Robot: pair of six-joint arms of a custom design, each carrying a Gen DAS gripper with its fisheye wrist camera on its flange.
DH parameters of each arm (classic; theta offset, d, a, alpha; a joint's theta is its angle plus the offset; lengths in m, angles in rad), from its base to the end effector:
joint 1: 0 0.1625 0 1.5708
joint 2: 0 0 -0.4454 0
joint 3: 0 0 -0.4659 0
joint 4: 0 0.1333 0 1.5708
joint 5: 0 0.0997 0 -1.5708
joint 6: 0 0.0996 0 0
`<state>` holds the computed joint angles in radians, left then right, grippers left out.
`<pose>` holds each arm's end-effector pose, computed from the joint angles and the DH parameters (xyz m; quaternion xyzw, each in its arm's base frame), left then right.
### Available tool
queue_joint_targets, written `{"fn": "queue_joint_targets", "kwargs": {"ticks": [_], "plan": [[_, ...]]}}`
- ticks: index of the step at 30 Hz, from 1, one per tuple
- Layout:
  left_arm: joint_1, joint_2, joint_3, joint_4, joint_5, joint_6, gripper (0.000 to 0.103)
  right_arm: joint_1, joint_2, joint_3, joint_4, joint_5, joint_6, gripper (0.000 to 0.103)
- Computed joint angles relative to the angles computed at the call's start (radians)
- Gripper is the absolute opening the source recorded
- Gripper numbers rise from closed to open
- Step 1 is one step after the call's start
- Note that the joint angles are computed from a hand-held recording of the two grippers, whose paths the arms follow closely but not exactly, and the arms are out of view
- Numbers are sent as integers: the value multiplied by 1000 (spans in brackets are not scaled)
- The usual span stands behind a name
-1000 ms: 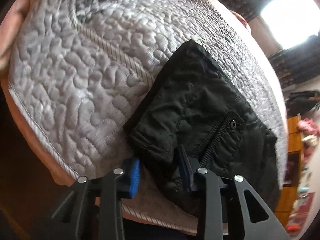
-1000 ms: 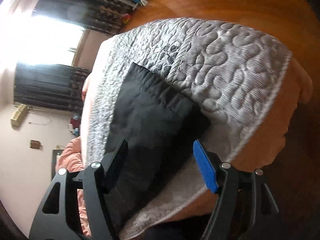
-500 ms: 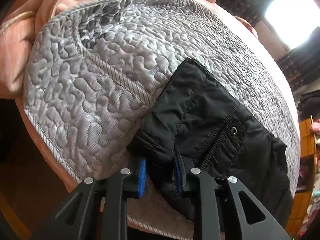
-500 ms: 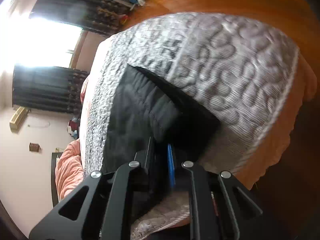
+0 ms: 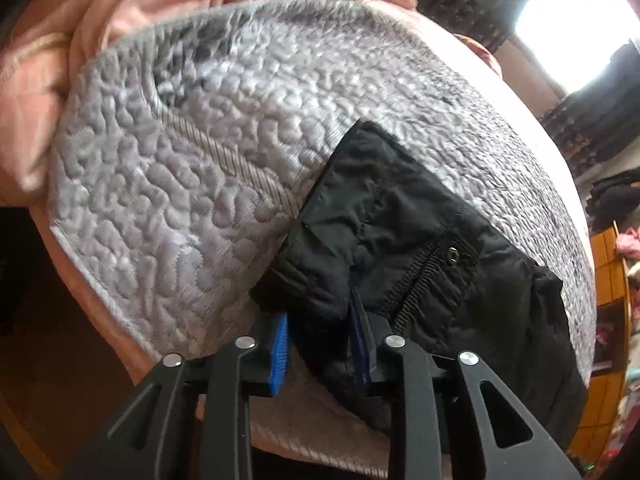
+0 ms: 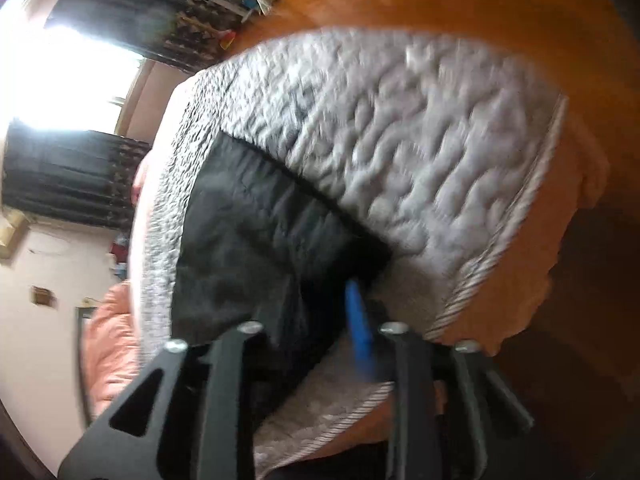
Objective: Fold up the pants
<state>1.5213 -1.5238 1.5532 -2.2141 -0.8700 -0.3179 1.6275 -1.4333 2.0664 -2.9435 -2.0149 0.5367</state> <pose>0.1670 -0.6210 0.5889 -0.2226 0.8734 -0.3388 0.2699 0.1227 -0.5649 0.3288 -0.2935 -0.8645 0.3972 0.0933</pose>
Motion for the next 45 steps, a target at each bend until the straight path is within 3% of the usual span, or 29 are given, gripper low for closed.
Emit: {"fn": "queue_joint_targets", "kwargs": {"ticks": [1, 3, 6, 10, 12, 14, 16, 19, 22, 31, 33, 35, 37, 45], "plan": [[-18, -18, 27, -36, 25, 26, 62, 16, -1, -7, 4, -30, -6, 35], [-49, -44, 84, -160, 73, 98, 84, 57, 6, -22, -19, -84, -57, 37], [-85, -56, 138, -273, 132, 190, 86, 77, 37, -55, -5, -53, -129, 41], [-78, -43, 138, -227, 79, 135, 87, 55, 93, -92, 48, -10, -127, 41], [-69, -32, 136, -196, 68, 109, 87, 25, 106, -94, 67, 3, -102, 32], [-58, -16, 132, -157, 70, 75, 87, 2, 106, -90, 80, -3, -96, 8], [-52, -3, 136, -148, 83, 65, 87, -4, 100, -88, 83, -17, -114, 2], [-53, 2, 158, -177, 113, 75, 87, -10, 59, -53, 15, 0, -121, 10], [-55, 5, 184, -238, 129, 96, 87, -11, 10, -9, -45, -14, -115, 41], [-78, 3, 223, -362, 154, 130, 87, -80, -54, 76, -104, 130, -63, 43], [-79, 1, 229, -369, 152, 120, 87, -86, -48, 81, -122, 155, -42, 48], [-77, 1, 231, -372, 149, 112, 87, -98, -48, 94, -152, 192, -25, 59], [-78, -1, 234, -366, 149, 104, 87, -112, -46, 106, -181, 234, 0, 63], [-88, 0, 244, -386, 166, 110, 87, -141, -6, 116, -247, 327, 43, 64]]}}
